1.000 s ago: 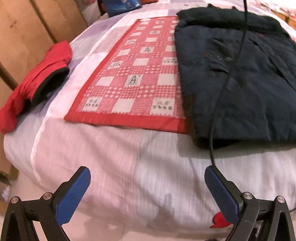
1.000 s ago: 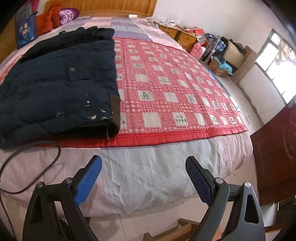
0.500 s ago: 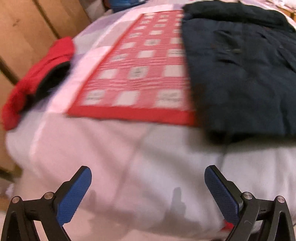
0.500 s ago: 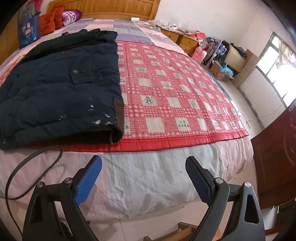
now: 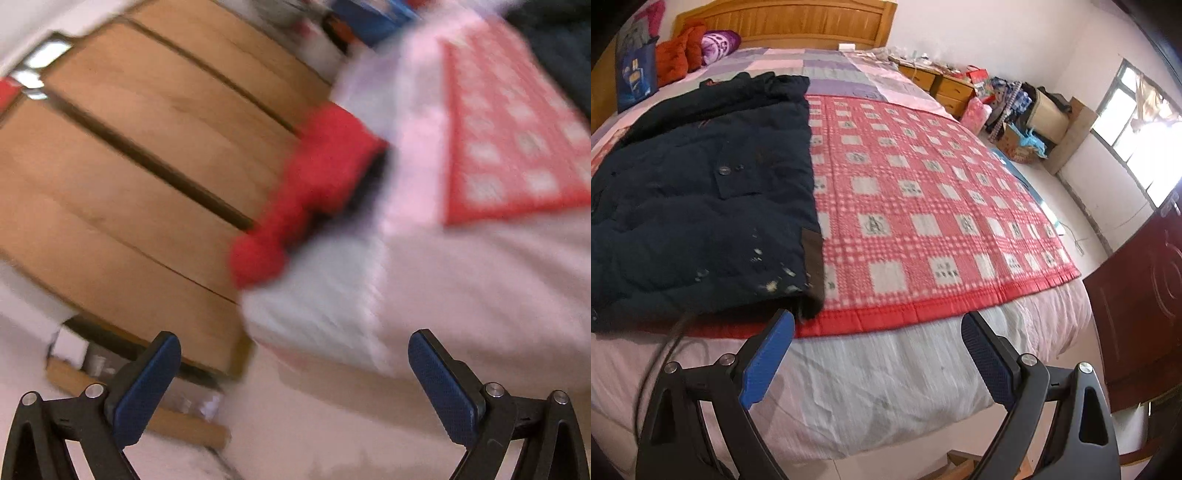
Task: Fold large clothes
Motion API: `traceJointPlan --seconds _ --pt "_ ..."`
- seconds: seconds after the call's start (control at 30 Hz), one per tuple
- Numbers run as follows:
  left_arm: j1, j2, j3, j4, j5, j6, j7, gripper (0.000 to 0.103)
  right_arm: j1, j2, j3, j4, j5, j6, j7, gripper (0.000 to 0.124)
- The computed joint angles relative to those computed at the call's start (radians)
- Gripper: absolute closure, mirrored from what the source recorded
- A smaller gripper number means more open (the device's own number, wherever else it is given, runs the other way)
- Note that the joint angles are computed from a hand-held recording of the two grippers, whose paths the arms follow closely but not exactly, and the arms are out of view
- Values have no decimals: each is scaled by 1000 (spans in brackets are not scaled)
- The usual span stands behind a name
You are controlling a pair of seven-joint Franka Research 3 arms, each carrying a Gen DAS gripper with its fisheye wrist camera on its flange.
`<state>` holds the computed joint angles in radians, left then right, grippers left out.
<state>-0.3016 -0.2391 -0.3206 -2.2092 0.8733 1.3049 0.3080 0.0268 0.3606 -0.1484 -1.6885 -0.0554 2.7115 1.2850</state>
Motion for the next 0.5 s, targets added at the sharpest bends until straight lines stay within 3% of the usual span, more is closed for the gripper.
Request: traceJointPlan --seconds 0.1,0.23,0.33,0.5 --pt "15 20 3 11 70 13 -74 1 -4 9 14 15 16 -6 -22 30" --pt "37 67 32 26 101 203 -189 1 -1 22 22 31 33 -12 -39 30" --pt "45 129 36 70 134 303 -319 1 2 25 26 34 42 -11 -49 30" --pt "28 271 50 214 206 327 -504 1 -2 30 38 38 65 -7 -86 30"
